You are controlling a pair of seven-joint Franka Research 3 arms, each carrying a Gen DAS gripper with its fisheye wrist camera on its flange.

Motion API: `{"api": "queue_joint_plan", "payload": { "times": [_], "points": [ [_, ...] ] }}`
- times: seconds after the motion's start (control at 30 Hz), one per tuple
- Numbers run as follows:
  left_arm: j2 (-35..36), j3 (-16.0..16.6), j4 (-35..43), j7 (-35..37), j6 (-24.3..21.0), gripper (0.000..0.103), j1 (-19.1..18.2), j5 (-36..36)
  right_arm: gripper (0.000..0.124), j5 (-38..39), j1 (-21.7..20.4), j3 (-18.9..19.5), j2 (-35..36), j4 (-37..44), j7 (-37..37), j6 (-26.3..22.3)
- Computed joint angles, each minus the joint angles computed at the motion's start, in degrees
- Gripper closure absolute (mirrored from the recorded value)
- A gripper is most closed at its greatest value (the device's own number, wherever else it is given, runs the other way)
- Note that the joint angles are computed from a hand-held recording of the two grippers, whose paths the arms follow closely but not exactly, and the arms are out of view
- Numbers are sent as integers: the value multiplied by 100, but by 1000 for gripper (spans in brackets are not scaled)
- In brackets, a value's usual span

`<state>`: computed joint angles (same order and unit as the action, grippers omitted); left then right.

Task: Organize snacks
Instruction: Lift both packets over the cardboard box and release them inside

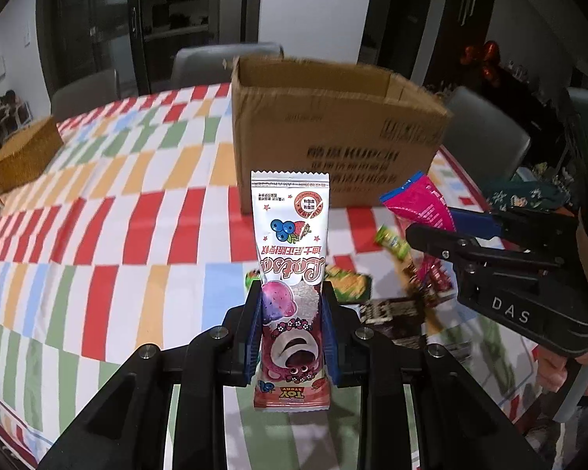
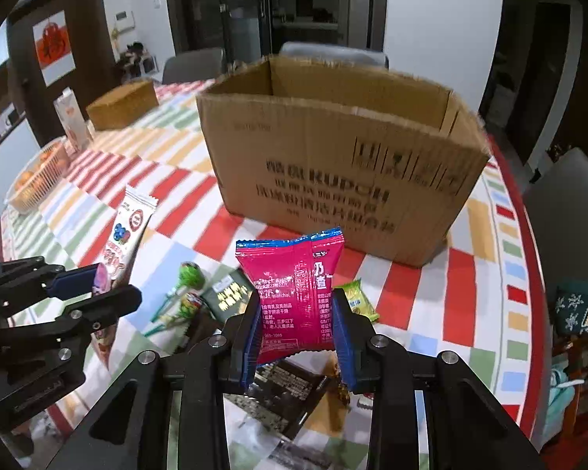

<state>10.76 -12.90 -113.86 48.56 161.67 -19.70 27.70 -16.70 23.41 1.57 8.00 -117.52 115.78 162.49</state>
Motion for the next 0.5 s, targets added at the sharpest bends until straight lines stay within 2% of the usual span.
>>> {"api": "queue_joint_plan", "payload": {
  "times": [0.3,0.5],
  "points": [
    [-225,86,132,-308,191,76,-79,621,90,-572,-125,42,-508,-254,611,382],
    [-190,77,455,-207,310,76,-29,679,90,-1073,-315,129,-649,-213,1094,503]
  ]
}}
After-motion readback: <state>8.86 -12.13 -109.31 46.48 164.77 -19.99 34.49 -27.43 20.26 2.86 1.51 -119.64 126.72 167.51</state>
